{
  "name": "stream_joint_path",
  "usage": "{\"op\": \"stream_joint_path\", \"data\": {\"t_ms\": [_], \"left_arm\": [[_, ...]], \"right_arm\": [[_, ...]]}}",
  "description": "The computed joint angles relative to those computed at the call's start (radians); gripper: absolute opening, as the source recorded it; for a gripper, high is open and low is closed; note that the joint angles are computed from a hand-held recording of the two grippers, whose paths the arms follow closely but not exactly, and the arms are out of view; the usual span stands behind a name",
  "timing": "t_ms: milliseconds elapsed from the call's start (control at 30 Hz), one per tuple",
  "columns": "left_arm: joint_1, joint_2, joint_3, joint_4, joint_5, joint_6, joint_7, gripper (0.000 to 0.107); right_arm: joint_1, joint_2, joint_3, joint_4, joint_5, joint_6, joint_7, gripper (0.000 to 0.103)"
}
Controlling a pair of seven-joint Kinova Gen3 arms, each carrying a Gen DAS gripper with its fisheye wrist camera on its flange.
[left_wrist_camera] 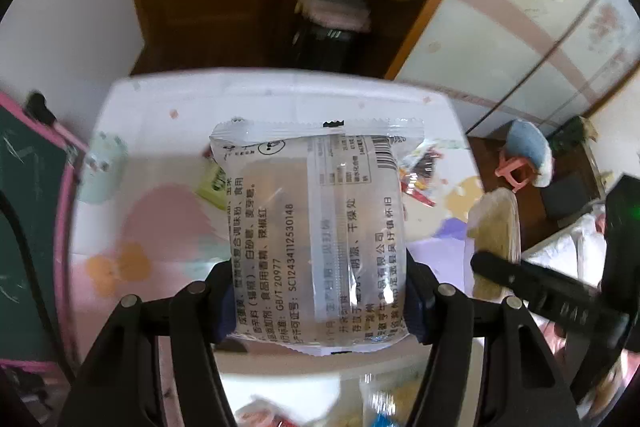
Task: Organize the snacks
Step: 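Carry both packets over the white tray and open both tools to drop them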
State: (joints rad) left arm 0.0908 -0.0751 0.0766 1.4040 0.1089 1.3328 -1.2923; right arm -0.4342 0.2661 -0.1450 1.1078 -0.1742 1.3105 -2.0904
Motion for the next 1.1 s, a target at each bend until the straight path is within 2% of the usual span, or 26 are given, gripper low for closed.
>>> {"op": "stream_joint_path", "data": {"t_ms": [100, 233, 400, 500, 600, 667, 733, 900, 1100], "left_arm": [[0.002, -0.097, -0.006, -0.029, -0.003, 0.065, -0.035, 0.063], [0.005, -0.222, -0.01, -0.057, 0.004, 0.136, -0.067, 0.063], [0.011, -0.352, -0.055, -0.057, 0.076, 0.203, -0.093, 0.064], [-0.012, -0.434, 0.0, -0.022, 0.045, 0.201, -0.081, 0.064], [-0.052, -0.536, 0.074, 0.025, -0.007, 0.196, -0.056, 0.064], [-0.06, -0.59, 0.093, 0.07, -0.008, 0.185, -0.043, 0.064], [-0.072, -0.639, 0.114, 0.115, -0.01, 0.181, -0.03, 0.064], [-0.125, -0.667, 0.195, 0.202, -0.041, 0.189, -0.016, 0.064], [-0.124, -0.648, 0.212, 0.274, -0.026, 0.192, 0.013, 0.064]], "right_arm": [[0.008, -0.088, -0.009, 0.041, -0.015, -0.027, 0.027, 0.057], [-0.042, -0.208, -0.042, 0.095, 0.042, -0.07, 0.005, 0.057], [-0.082, -0.297, -0.092, 0.138, 0.088, -0.088, -0.028, 0.057], [-0.106, -0.351, -0.134, 0.184, 0.115, -0.121, -0.059, 0.057], [-0.126, -0.4, -0.2, 0.232, 0.194, -0.153, -0.127, 0.058], [-0.137, -0.423, -0.252, 0.265, 0.254, -0.166, -0.182, 0.058], [-0.147, -0.429, -0.273, 0.288, 0.267, -0.169, -0.198, 0.058], [-0.181, -0.407, -0.304, 0.29, 0.294, -0.12, -0.214, 0.058], [-0.234, -0.368, -0.309, 0.289, 0.35, -0.078, -0.246, 0.058]]}}
